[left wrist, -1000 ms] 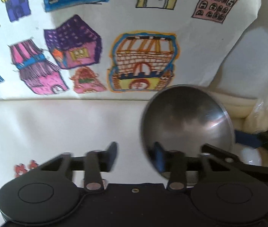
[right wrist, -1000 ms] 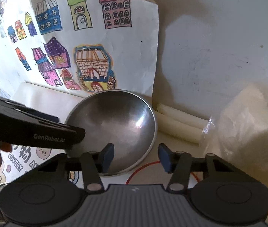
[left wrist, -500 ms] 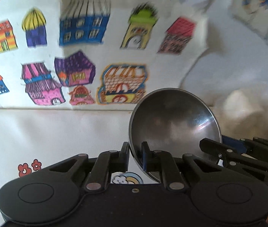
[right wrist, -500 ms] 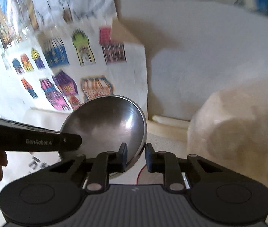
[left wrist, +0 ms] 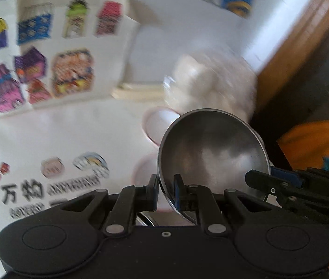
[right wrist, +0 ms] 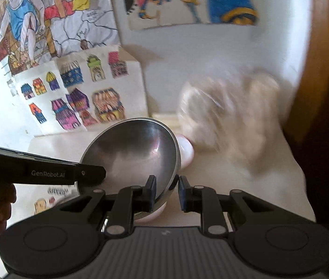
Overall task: Organize plates and bowls
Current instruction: 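Carry the small steel bowl with both grippers beside the plate stack and open the left gripper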
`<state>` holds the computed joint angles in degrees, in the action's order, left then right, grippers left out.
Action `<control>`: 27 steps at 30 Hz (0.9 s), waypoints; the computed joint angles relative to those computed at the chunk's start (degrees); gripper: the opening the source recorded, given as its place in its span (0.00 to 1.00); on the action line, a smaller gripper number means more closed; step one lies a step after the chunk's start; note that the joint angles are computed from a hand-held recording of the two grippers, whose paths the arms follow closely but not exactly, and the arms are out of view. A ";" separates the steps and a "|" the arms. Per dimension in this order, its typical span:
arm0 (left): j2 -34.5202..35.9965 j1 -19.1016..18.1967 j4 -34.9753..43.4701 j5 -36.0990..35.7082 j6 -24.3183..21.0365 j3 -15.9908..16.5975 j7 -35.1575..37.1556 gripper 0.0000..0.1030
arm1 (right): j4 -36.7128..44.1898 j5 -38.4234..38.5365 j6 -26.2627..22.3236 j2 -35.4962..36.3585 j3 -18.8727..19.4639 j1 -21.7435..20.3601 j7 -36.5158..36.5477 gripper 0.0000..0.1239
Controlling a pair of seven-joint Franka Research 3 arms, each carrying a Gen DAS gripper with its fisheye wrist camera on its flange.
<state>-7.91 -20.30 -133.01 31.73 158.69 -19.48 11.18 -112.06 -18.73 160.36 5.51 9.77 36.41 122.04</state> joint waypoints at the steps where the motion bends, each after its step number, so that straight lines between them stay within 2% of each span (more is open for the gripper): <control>1: 0.07 -0.56 -0.40 -0.90 0.72 -0.01 1.04 0.13 | -2.08 -1.31 -0.50 -1.81 -0.24 0.38 2.39 0.18; 4: 1.14 -2.29 -0.90 -4.24 2.22 -0.23 3.74 0.13 | -7.56 -2.08 -1.87 -6.45 1.06 -0.49 7.16 0.18; 7: 2.51 -3.93 -0.96 -7.23 2.39 -0.52 6.63 0.14 | -12.23 0.77 -2.58 -10.06 2.93 -2.06 8.85 0.18; 11: 4.04 -6.23 -1.10 -14.53 2.41 -0.39 11.84 0.15 | -15.97 4.91 -5.06 -12.66 4.82 -3.44 7.83 0.18; 16: 5.79 -7.02 -0.84 -19.49 2.21 -0.18 16.33 0.15 | -18.04 9.41 -6.35 -13.15 5.54 -4.13 5.47 0.19; 19: 6.78 -6.99 0.32 -19.85 0.25 -0.25 16.56 0.15 | -18.03 12.65 -5.92 -11.85 5.16 -4.05 2.45 0.19; 27: 11.60 -7.14 6.94 -14.74 -6.48 -0.02 13.08 0.17 | -13.83 18.99 -6.37 -6.37 3.12 -4.11 -9.53 0.19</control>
<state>3.69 -27.44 -126.07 16.99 152.21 -19.50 24.26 -125.89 0.26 153.99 -0.86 12.89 32.29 112.51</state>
